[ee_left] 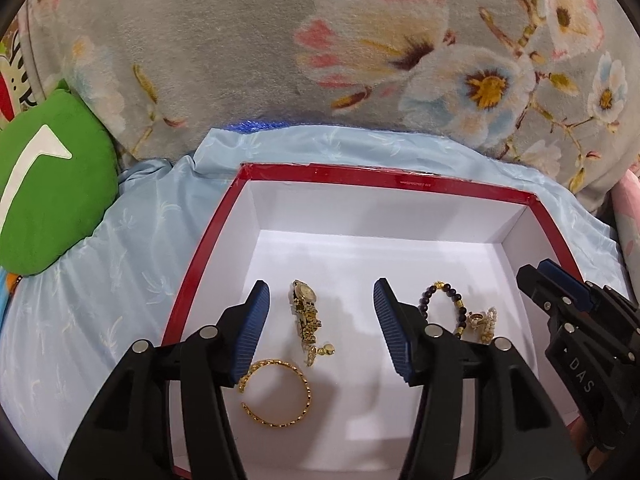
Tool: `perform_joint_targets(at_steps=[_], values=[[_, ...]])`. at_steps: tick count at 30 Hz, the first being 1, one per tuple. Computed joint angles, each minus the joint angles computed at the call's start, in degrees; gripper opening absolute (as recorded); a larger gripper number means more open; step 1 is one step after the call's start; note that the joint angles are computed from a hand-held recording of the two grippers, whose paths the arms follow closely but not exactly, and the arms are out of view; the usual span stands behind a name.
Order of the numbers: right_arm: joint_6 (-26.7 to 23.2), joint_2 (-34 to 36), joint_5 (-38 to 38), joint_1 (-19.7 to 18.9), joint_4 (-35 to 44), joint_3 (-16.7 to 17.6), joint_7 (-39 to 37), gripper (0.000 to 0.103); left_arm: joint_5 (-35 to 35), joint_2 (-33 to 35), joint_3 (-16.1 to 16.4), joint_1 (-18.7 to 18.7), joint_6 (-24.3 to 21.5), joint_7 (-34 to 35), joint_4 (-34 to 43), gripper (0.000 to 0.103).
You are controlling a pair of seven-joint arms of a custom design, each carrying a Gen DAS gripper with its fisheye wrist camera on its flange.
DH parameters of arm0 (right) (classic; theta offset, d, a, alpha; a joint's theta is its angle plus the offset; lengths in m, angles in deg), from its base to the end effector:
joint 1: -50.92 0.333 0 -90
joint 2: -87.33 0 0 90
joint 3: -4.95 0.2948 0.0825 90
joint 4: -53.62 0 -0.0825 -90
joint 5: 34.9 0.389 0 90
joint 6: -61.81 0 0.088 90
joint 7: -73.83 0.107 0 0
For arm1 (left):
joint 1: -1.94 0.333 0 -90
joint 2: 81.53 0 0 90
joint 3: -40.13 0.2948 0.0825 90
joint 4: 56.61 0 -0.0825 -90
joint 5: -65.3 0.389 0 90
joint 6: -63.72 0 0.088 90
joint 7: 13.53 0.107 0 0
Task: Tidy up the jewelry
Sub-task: 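Open both grippers to drop the earrings into the box, then close the right gripper on the silver watch while the left closes on a small gold earring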
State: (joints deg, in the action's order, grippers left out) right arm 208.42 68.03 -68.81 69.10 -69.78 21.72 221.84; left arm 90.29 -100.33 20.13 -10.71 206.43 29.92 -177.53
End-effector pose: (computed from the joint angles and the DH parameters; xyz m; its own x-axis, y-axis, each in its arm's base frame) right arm 0.4106 0.3175 0.5931 0.0382 -0.9959 -0.0823 -0.6275 0.0402 -0.7776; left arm 0.4277 -0.3013 0.6017 -0.0501 -0.9983 0.0302 -0.6841 0.0123 -0.7293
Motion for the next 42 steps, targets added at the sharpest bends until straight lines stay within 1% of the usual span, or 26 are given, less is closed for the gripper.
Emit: perform_joint_targets(at_steps=[5, 8, 13, 15, 17, 20, 22, 25, 28, 29, 31, 34, 37, 39, 41, 42], values=[[0.03, -1.79, 0.81, 0.27, -1.05, 0.01, 0.00, 0.025, -0.79, -1.91, 0.21, -0.28, 0.07, 0.43, -1.35, 0.052], [-0.39, -3.61, 1.55, 0.65, -1.91, 0.51, -0.48, 0.025, -0.88, -4.26, -0.12, -0.26, -0.62, 0.53, -2.68, 0.052], [0.02, -8.23, 3.95, 1.83, -4.84, 1.67, -1.39, 0.027, -2.78, -11.59, -0.20, -0.95, -1.51, 1.53, -7.29, 0.053], [-0.21, -10.37, 5.04, 2.46, -6.14, 2.59, -1.73, 0.030, -4.48, -15.60, 0.12, -1.64, -2.15, 2.27, -9.98, 0.061], [-0.39, -12.28, 6.10, 3.19, -7.28, 3.60, -2.23, 0.030, -6.93, -19.76, 0.80, -2.62, -2.74, 2.93, -12.96, 0.061], [-1.33, -15.17, 7.47, 4.48, -8.99, 5.46, -2.71, 0.032, -10.64, -27.22, 1.58, -3.98, -5.15, 3.51, -18.21, 0.061], [-1.79, -16.74, 8.80, 5.77, -10.19, 6.29, -3.14, 0.035, -12.69, -31.95, 2.05, -4.91, -6.74, 4.14, -21.53, 0.061], [-2.18, -18.60, 10.90, 7.62, -12.10, 7.48, -3.00, 0.038, -15.42, -38.86, 2.30, -6.41, -11.12, 5.20, -26.07, 0.061], [-3.03, -19.39, 11.96, 8.52, -13.40, 9.09, -2.18, 0.043, -18.29, -45.18, 2.35, -8.41, -15.43, 5.62, -30.48, 0.061], [-3.22, -19.24, 12.47, 9.05, -13.83, 9.53, -1.79, 0.045, -19.29, -47.00, 2.34, -9.31, -16.82, 5.80, -31.88, 0.061], [-2.69, -18.47, 13.91, 10.52, -14.62, 9.38, -1.59, 0.045, -20.53, -49.80, 1.73, -10.46, -19.54, 5.98, -34.10, 0.061], [-1.80, -16.06, 15.48, 11.92, -15.22, 9.43, -0.71, 0.045, -23.07, -52.20, 1.61, -12.24, -21.84, 5.32, -37.23, 0.061], [-0.30, -13.02, 16.52, 12.87, -15.26, 9.04, 0.19, 0.045, -25.92, -53.10, 2.11, -13.71, -21.65, 4.19, -39.85, 0.061], [-0.64, -10.76, 16.23, 12.80, -14.38, 9.04, 0.70, 0.045, -26.30, -52.76, 1.50, -14.12, -21.43, 4.00, -40.44, 0.061], [-1.13, -8.85, 15.46, 12.65, -13.33, 8.99, 1.41, 0.046, -25.38, -52.52, 0.23, -13.98, -21.49, 3.71, -40.33, 0.061], [-1.14, -7.99, 15.09, 12.64, -12.89, 8.83, 1.80, 0.048, -25.18, -52.34, 0.01, -14.00, -21.37, 3.46, -40.31, 0.061]])
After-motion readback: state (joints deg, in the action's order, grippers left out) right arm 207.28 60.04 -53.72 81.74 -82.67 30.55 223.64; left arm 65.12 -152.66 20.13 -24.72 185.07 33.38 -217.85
